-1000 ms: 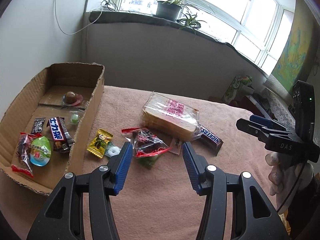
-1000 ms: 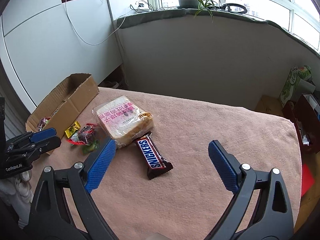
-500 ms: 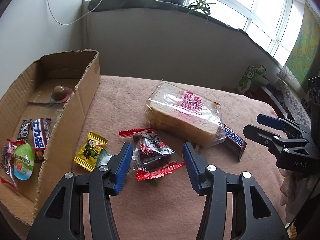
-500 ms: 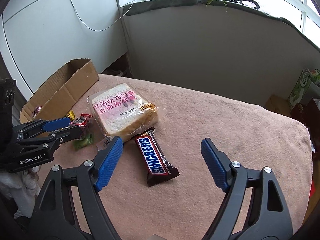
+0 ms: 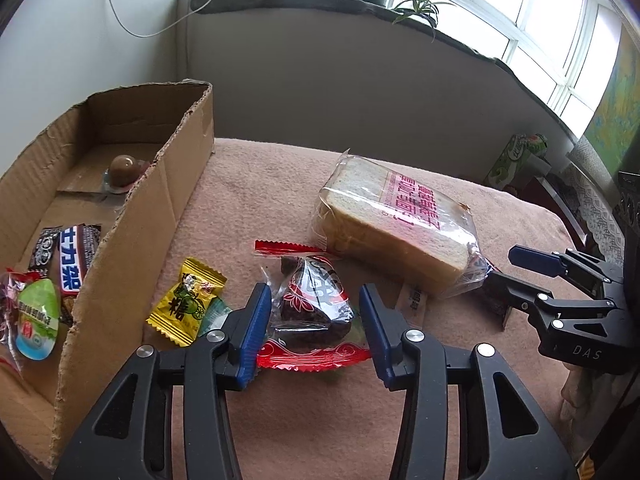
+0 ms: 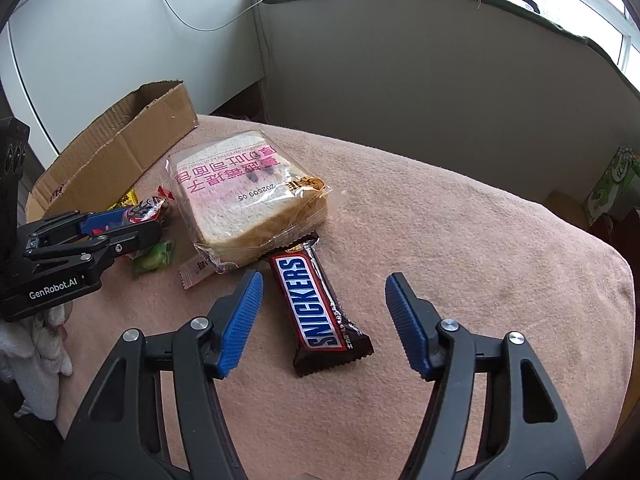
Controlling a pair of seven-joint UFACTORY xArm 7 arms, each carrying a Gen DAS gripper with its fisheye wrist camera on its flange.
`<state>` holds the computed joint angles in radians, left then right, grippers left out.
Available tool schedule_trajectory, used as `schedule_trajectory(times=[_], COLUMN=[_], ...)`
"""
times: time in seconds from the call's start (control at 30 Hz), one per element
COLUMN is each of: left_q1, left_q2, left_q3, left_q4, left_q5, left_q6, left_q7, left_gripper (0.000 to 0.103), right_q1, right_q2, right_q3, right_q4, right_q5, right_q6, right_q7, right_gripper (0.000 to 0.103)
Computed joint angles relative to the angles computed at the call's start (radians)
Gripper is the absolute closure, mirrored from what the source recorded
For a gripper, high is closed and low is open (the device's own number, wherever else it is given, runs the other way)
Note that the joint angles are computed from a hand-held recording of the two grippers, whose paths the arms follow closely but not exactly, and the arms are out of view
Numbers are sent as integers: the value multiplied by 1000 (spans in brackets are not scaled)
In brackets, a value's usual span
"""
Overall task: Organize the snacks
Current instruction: 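Grasp the red-wrapped chocolate with the left tool while the right tool grasps a Snickers bar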
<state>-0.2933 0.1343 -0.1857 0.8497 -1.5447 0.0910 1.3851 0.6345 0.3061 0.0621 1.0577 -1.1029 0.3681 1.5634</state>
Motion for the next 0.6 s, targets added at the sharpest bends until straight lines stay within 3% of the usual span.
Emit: schedule_trajectory(times=[0.07, 0.17, 0.23, 0.4, 0.6], left_q1=[-2, -7, -9, -13, -14], left_q2=[1, 1, 0, -7, -43], left_q3=[-2, 4, 8, 14, 19], left_q4=[3, 5, 6, 1, -30], left_q5=[-28, -56, -61, -66, -85], left_q6=[-6, -3, -2, 8, 32], left_q7=[32, 58, 62, 69, 98], left_gripper=[59, 60, 61, 62, 62], right_q1=[-1, 12, 14, 29, 34], right_q2=[18, 30, 36, 32, -3], right_q3=[7, -1, -4, -7, -6], right_q4=[17, 29, 34, 33, -10], right_q5=[26, 31, 33, 38, 2], right_q6=[15, 25, 12, 31, 31], right_q7=[-34, -42, -44, -52, 20], right_gripper=[53, 58, 69, 71, 73])
